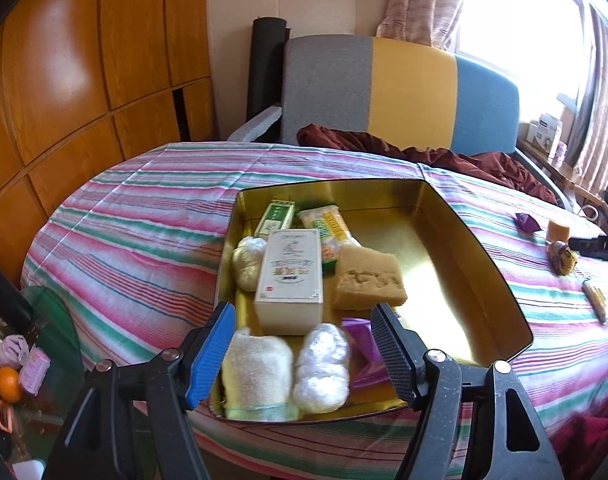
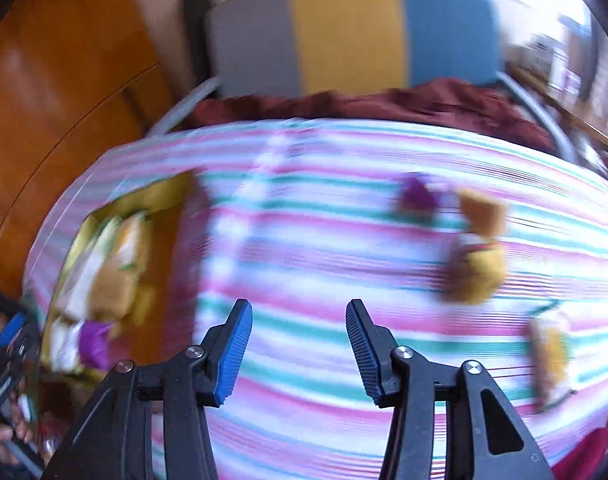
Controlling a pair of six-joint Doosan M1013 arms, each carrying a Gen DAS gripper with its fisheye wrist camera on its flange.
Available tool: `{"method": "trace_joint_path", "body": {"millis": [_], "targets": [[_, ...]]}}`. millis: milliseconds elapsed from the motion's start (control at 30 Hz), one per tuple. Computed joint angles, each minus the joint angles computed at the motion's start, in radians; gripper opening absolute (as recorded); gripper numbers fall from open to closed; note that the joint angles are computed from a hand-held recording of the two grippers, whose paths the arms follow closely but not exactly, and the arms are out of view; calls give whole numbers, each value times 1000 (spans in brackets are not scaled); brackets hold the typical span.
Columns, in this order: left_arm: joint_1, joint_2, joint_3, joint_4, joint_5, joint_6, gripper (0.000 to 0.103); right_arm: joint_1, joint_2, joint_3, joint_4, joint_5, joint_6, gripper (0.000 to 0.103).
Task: Organize objects
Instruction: 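Grasp the yellow knit sock with the left gripper while the right gripper approaches the WEIDAN pack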
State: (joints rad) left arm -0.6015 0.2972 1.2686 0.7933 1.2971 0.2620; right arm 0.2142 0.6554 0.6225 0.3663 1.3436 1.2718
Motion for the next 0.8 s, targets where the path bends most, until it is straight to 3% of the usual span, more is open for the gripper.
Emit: {"method": "trace_joint_path", "body": {"millis": [267,400,667,800], "targets": [[0,44,-75,-29,-31,99,71,-100,82,-126,-179,-71,361,49],[-1,80,-137,-51,-59,175,71,-146,109,-140,-117,-32,551,49],[5,198,-331,-191,-158,388,71,-167,105,-122,-36,-57,604,49],[13,276,-457,-306,-165,502,71,-174,97,-102,-4,-73,612,49]]}}
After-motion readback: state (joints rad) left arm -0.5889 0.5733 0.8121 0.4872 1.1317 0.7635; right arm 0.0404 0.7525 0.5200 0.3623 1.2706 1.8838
